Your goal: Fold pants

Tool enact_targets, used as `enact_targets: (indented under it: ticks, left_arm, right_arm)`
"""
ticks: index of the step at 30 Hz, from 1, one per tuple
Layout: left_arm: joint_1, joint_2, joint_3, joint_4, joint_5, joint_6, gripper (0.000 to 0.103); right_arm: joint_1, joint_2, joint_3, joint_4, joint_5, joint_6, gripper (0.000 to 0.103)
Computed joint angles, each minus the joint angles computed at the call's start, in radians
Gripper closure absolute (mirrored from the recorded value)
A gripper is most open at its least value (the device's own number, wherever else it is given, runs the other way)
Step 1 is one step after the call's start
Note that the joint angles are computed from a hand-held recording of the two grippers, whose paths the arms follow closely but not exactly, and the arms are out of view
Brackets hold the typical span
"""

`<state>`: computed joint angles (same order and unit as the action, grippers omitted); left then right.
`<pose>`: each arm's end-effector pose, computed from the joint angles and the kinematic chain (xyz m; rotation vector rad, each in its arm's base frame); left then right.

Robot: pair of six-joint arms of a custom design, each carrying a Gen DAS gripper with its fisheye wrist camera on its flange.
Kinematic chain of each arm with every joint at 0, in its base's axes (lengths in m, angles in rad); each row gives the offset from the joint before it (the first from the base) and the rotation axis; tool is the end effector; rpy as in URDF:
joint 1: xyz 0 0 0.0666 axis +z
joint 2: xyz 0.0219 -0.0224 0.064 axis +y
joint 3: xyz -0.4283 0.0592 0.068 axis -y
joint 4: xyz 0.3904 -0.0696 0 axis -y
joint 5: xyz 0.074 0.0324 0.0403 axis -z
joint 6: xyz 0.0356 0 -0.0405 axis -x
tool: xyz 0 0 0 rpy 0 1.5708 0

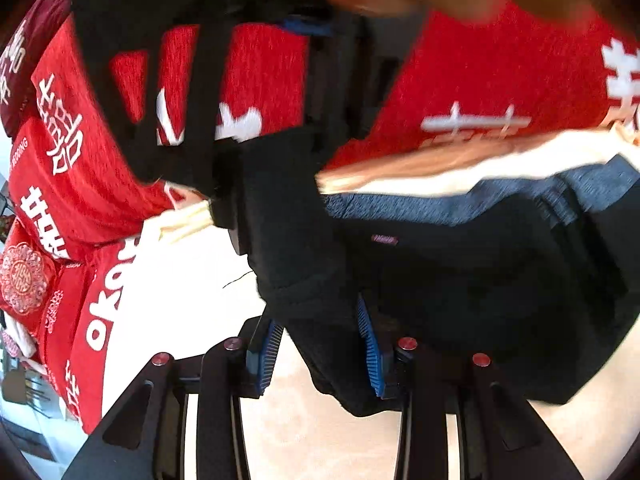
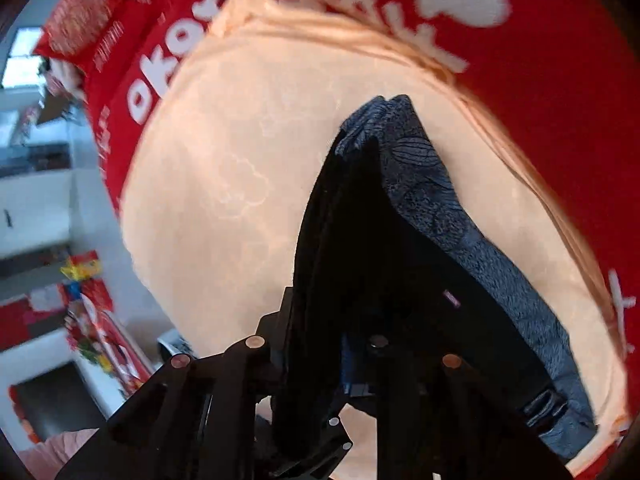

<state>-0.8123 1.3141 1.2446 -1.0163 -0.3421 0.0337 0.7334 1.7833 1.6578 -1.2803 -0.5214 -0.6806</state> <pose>0.2961 -0.2957 0.4398 0.8705 2.4101 0.1433 0.4216 0.4032 0.3826 0.1374 -2.8334 -0.7276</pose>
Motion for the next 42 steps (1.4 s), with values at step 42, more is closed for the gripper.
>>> enact_targets:
  ticks: [42]
  left_arm:
    - [-0.582,0.37,0.431,-0.234,0.023,0.124,0.028]
  right_arm:
    - [-0.635,-1.481,-1.1,0.042,-0.029,-0.304,0.084]
